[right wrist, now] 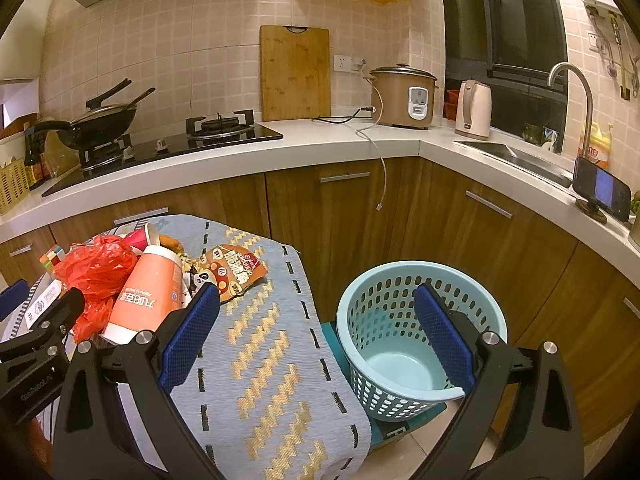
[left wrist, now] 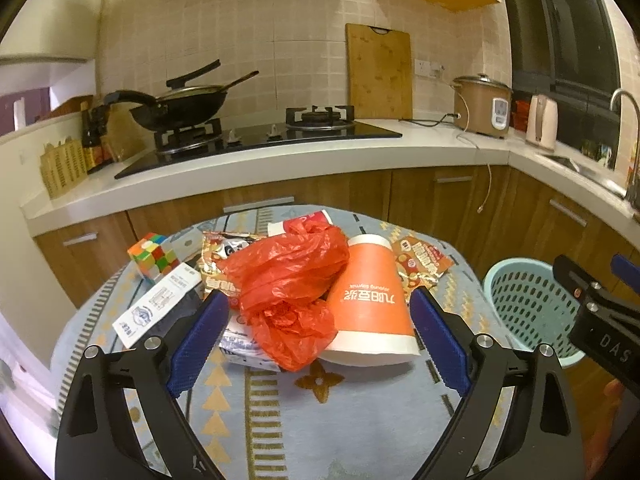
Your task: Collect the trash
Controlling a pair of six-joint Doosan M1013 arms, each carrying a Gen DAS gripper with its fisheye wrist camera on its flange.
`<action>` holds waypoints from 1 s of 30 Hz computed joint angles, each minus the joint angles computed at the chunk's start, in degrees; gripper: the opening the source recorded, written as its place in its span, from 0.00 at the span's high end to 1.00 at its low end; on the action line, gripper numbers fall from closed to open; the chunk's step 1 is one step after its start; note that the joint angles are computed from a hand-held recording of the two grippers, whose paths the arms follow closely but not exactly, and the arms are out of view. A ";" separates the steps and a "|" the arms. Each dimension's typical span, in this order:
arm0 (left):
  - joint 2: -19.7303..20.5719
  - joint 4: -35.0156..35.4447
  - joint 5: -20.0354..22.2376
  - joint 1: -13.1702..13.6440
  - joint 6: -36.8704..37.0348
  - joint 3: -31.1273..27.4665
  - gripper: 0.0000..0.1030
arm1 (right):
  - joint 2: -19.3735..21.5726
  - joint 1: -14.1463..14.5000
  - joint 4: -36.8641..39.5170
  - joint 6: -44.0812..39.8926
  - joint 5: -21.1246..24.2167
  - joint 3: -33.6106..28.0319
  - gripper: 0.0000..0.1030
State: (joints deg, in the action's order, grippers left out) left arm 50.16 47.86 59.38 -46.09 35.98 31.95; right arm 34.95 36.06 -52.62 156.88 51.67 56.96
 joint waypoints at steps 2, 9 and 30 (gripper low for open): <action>0.56 -0.08 1.11 -0.01 0.42 -0.96 0.16 | 0.09 -0.03 0.10 -0.04 0.08 -0.13 0.10; 0.15 -0.38 0.87 0.18 -0.57 -0.14 0.16 | 0.16 0.03 -0.23 -0.04 0.14 -0.11 0.10; -1.30 -1.82 -2.13 0.56 -0.55 2.43 0.16 | 1.00 0.19 0.15 -2.09 -0.29 -1.88 0.10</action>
State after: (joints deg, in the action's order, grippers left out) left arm 48.87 46.04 57.25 -45.53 35.42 34.38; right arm 35.95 36.25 -52.47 154.79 51.37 55.08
